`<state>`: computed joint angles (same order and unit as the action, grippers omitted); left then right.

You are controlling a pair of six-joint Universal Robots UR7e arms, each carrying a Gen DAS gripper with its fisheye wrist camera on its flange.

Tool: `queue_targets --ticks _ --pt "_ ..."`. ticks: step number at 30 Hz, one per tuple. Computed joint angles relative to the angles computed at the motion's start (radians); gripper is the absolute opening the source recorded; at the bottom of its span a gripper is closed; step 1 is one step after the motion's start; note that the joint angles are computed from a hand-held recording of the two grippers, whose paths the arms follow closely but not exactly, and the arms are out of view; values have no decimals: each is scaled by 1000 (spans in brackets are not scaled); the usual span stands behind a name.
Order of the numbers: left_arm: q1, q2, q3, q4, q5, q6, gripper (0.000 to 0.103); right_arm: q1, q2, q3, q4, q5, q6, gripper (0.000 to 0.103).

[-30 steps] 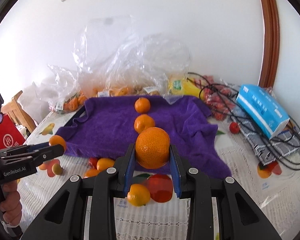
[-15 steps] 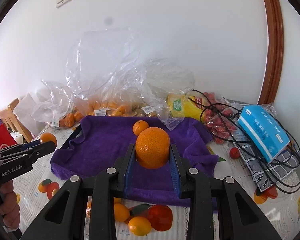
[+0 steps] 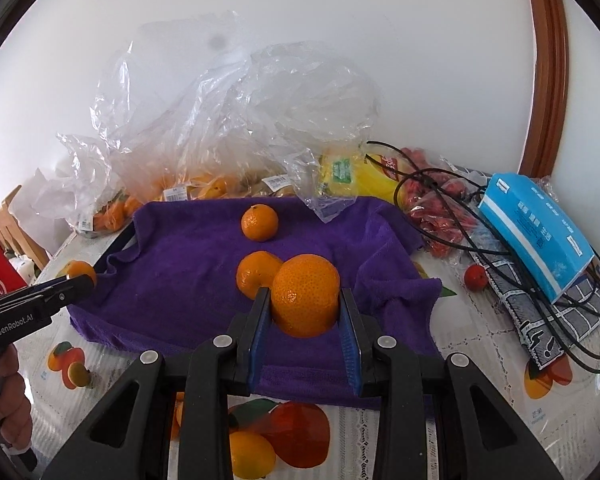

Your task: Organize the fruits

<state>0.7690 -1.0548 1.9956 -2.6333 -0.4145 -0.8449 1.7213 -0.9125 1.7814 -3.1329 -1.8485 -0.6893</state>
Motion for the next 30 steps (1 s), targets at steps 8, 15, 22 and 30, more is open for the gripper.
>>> queue_targets --ticks 8,15,22,30 --pt "-1 3 -6 10 0 -3 36 0 6 -1 -3 -11 -7 33" --pt "1 4 -8 18 -3 -6 36 0 10 -4 2 -19 -5 33" --pt "4 4 -11 24 -5 -13 36 -1 9 -2 3 -16 -4 33" --pt "7 6 -15 40 -6 -24 36 3 16 -4 14 -31 -9 33"
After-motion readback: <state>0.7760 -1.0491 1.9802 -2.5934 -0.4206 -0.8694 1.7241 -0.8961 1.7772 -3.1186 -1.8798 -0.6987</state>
